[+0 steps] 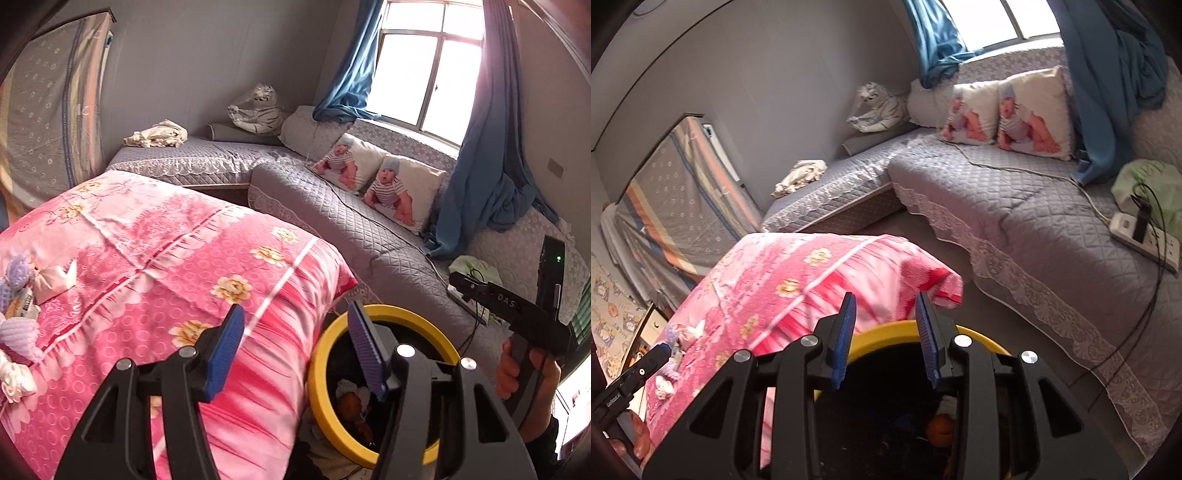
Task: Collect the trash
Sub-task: 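Move both tools back to the bed toward the white tissue and pink cloth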
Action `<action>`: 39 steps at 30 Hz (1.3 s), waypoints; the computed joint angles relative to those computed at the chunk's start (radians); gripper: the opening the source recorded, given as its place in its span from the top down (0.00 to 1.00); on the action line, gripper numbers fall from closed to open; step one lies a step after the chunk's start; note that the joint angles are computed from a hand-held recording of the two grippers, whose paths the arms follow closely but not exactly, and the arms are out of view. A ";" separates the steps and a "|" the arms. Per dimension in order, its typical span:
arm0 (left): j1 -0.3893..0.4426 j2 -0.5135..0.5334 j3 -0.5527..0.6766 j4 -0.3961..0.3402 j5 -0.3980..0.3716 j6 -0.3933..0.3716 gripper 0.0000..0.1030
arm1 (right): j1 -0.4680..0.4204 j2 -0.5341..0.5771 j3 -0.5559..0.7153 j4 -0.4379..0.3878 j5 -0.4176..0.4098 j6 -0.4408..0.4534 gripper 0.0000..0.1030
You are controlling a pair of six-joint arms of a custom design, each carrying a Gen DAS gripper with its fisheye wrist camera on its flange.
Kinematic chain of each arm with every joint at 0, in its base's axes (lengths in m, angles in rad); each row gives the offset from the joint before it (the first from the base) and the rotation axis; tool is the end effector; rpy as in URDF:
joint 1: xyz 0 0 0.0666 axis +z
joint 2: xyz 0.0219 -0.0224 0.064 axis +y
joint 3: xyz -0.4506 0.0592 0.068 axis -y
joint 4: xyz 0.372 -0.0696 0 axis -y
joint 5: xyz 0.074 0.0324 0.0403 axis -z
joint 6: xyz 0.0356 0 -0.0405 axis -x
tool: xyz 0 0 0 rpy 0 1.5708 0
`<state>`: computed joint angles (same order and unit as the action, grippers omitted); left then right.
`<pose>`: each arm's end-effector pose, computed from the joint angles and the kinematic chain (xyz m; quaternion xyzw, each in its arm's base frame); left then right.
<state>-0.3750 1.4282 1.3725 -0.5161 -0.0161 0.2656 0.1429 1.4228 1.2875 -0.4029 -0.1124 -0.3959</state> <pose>0.4548 -0.1788 0.5061 0.0441 0.8767 -0.1441 0.4568 0.4797 0.0726 0.4799 0.0820 0.8648 0.1783 0.4621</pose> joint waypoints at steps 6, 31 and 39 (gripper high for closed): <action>0.091 -0.078 -0.037 0.002 -0.057 0.003 0.46 | 0.092 0.045 0.103 -0.021 -0.016 0.046 0.66; 0.441 -0.273 -0.252 -0.018 -0.045 0.032 0.33 | 0.464 0.560 0.875 -0.397 -0.158 0.260 0.52; 0.508 -0.220 -0.281 -0.026 0.036 0.063 0.30 | 0.527 0.851 1.322 -0.681 -0.137 0.335 0.43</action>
<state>0.1334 1.2083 1.0911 -0.5422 0.0201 0.3284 0.6698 2.2735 2.6095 -1.0834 -0.2491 -0.0607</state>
